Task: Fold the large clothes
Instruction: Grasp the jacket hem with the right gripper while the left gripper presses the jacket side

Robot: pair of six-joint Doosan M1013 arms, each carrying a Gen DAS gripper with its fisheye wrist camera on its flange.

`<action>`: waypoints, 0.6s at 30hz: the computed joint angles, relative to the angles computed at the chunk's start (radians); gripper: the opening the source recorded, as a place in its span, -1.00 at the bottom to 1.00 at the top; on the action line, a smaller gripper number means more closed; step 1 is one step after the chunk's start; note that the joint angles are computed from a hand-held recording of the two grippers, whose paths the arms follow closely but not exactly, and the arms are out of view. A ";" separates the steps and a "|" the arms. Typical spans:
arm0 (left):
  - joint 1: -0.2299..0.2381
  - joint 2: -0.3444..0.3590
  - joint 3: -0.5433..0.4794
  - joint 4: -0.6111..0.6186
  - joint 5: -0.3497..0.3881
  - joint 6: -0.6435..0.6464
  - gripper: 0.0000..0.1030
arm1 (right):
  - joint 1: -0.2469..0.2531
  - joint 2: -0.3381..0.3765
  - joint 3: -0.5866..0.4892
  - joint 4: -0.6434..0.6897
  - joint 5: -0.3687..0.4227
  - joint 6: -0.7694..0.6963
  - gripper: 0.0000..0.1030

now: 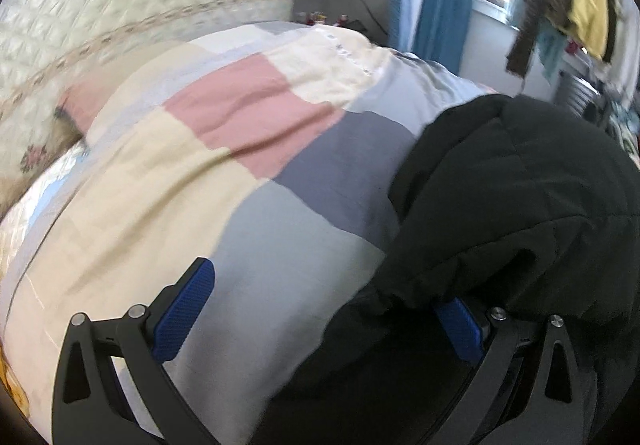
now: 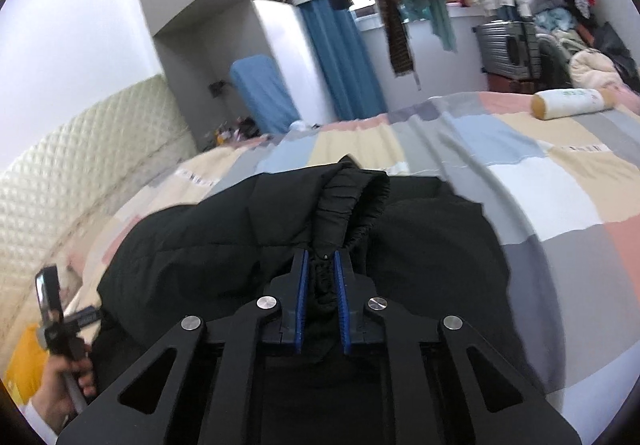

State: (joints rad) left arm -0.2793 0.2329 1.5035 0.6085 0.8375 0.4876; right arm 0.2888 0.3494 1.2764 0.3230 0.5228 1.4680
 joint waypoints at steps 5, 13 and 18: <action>0.008 0.000 0.006 -0.037 -0.008 0.011 1.00 | 0.025 0.028 -0.014 -0.237 0.056 0.146 -0.81; -0.008 -0.004 0.005 -0.005 0.011 0.011 1.00 | 0.009 0.033 -0.014 -0.292 0.105 0.212 -0.94; -0.008 -0.008 0.009 0.000 -0.002 0.011 1.00 | 0.004 -0.021 0.032 -0.287 0.089 0.150 -0.87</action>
